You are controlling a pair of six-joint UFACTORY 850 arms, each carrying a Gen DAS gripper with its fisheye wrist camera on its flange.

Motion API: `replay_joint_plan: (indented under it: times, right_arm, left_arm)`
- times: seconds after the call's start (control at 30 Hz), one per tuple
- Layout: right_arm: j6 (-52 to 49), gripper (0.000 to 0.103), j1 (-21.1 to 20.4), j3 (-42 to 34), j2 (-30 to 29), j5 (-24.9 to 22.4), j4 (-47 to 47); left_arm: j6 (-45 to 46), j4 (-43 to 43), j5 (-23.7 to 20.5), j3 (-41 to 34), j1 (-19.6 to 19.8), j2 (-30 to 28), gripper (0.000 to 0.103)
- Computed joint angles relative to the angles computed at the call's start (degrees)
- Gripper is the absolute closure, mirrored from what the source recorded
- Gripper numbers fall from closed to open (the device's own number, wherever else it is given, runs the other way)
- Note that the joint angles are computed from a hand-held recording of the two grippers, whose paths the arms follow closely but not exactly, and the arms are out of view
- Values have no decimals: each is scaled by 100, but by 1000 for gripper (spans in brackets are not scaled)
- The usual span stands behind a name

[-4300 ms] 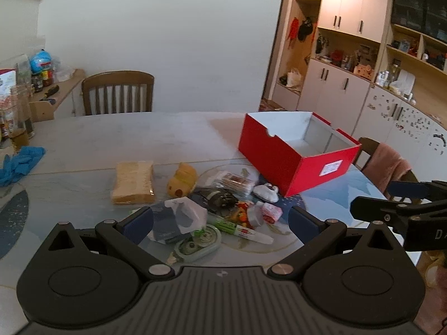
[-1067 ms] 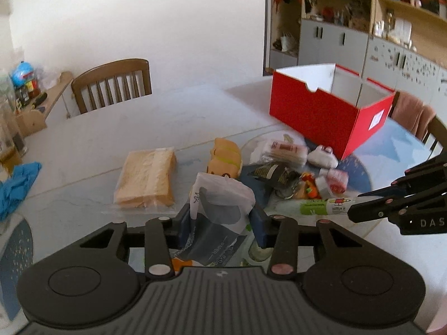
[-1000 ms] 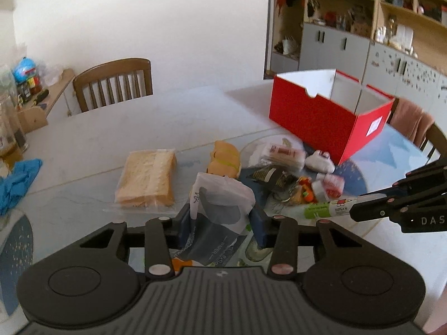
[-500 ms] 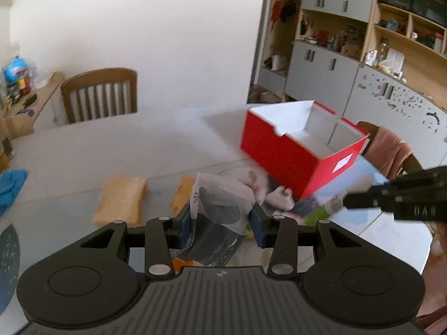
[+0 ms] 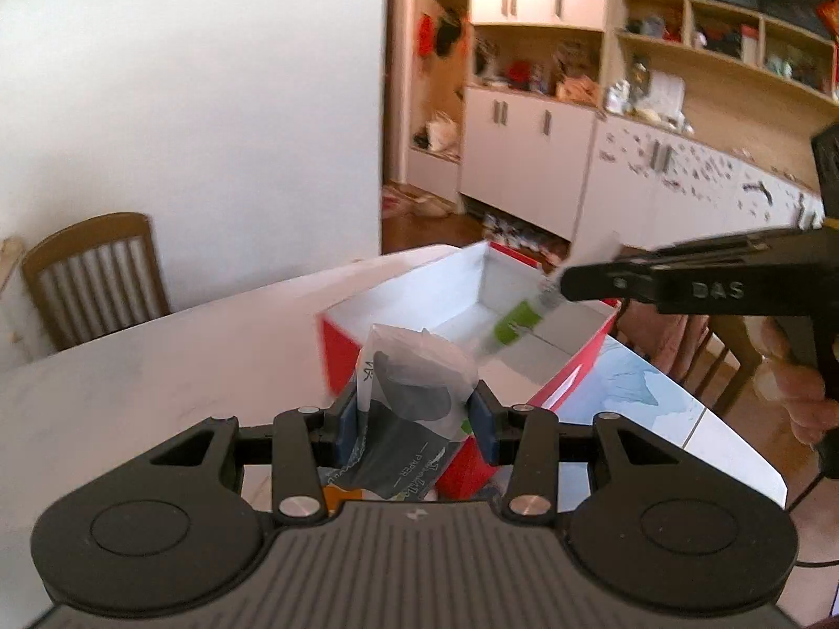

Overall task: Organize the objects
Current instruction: 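Carry the bag and glue stick into the red box and open both tools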

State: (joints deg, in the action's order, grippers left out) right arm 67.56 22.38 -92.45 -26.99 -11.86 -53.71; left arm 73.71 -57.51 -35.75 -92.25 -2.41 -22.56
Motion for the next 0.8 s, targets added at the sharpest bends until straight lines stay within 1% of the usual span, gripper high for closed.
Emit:
replay_joint_plan:
  times: [0.07,0.13,0.2,0.3,0.43,0.53,0.63,0.7,0.8]
  right_arm:
    - [-283,88,-120,-53,-106,-47,246]
    - [-459,88,-235,-75,-194,-37,358]
    - [-404,88,-345,-116,-299,-45,255]
    - [-703,88,-485,-210,-463,-43,487]
    - [-1189,88,-621,-335,-675,37,800]
    - [-1939,88,-691,-451,-835,2,1442]
    - [-2872,88,-718,-626,-1001,-132,2263]
    - [-3708,88,-758,-734,-1081,-291,3106]
    - [-4760,88,-793,-782,-1089,-462,4081]
  left_arm:
    - [-376,435,112,-332,-244,-265,61]
    - [-689,715,81,-679,-406,-525,61]
    - [-1073,984,53,-1098,-556,-816,61]
    - [-1775,1513,-90,-1893,-751,-1346,61]
    - [-2752,2449,-298,-2956,-1002,-2098,61]
    - [-3406,3162,-533,-3689,-1196,-2638,61]
    - [-3720,3628,-588,-3985,-1340,-2949,61]
    - [-3837,3853,-591,-4032,-1401,-3056,61]
    - [-4168,4231,-913,-4471,-1462,-3385,61]
